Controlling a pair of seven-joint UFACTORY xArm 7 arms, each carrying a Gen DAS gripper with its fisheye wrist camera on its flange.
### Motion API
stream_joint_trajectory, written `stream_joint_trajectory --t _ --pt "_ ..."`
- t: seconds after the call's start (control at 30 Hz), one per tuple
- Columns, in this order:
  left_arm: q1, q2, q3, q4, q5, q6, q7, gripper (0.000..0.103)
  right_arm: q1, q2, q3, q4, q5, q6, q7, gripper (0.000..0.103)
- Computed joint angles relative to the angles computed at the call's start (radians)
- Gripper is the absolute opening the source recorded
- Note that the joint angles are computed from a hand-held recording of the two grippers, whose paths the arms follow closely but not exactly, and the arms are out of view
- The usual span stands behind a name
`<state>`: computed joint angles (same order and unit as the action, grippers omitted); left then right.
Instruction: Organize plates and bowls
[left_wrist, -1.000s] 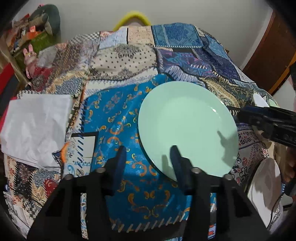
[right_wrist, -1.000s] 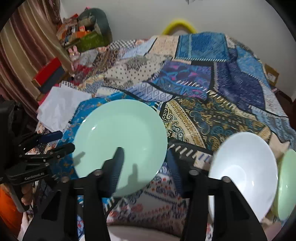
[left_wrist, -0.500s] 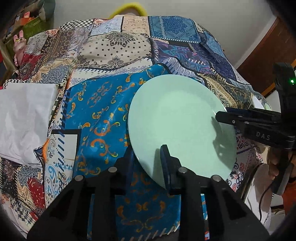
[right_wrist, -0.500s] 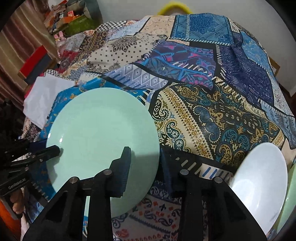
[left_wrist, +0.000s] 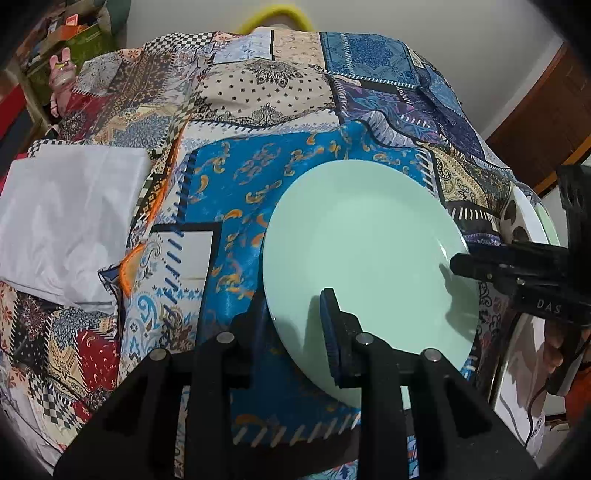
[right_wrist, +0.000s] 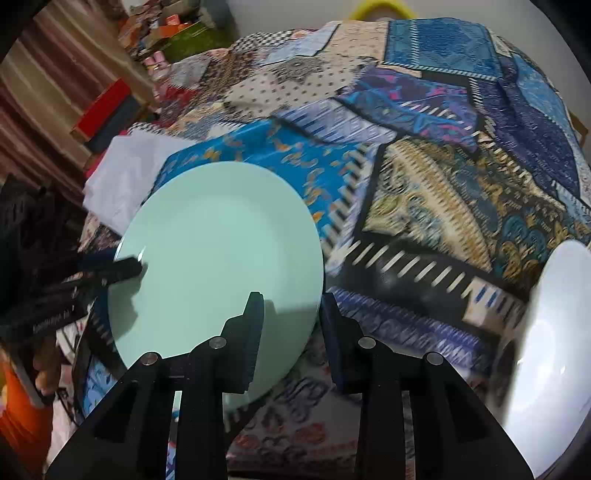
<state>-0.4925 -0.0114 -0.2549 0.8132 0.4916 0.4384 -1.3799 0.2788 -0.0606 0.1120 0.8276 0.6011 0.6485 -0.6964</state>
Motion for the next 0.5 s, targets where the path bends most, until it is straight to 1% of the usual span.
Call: stream_joint_trajectory --t 0.07,0.23,0.33,0.4,0.5 --pt "-0.003 0.004 -0.002 0.001 0.007 0.005 -0.001 0.028 0.001 0.012 0.002 0.002 -0.002 -0.001 0.001 0.028" --pt "-0.018 0.023 -0.003 0.024 0.066 0.033 -0.039 0.029 0.004 0.036 0.012 0.012 0.012 -0.036 -0.002 0.028" --pt "-0.022 0.024 0.001 0.028 0.063 0.040 -0.040 0.029 0.011 0.026 0.023 -0.006 -0.003 -0.079 0.004 0.028" --pt "-0.028 0.026 -0.001 0.040 0.060 0.065 -0.038 0.029 0.017 0.013 0.024 -0.024 -0.004 -0.105 -0.010 0.028" --pt "-0.036 0.022 -0.005 0.047 0.059 0.082 -0.046 0.029 0.021 -0.007 0.015 -0.042 0.014 -0.109 -0.023 0.028"
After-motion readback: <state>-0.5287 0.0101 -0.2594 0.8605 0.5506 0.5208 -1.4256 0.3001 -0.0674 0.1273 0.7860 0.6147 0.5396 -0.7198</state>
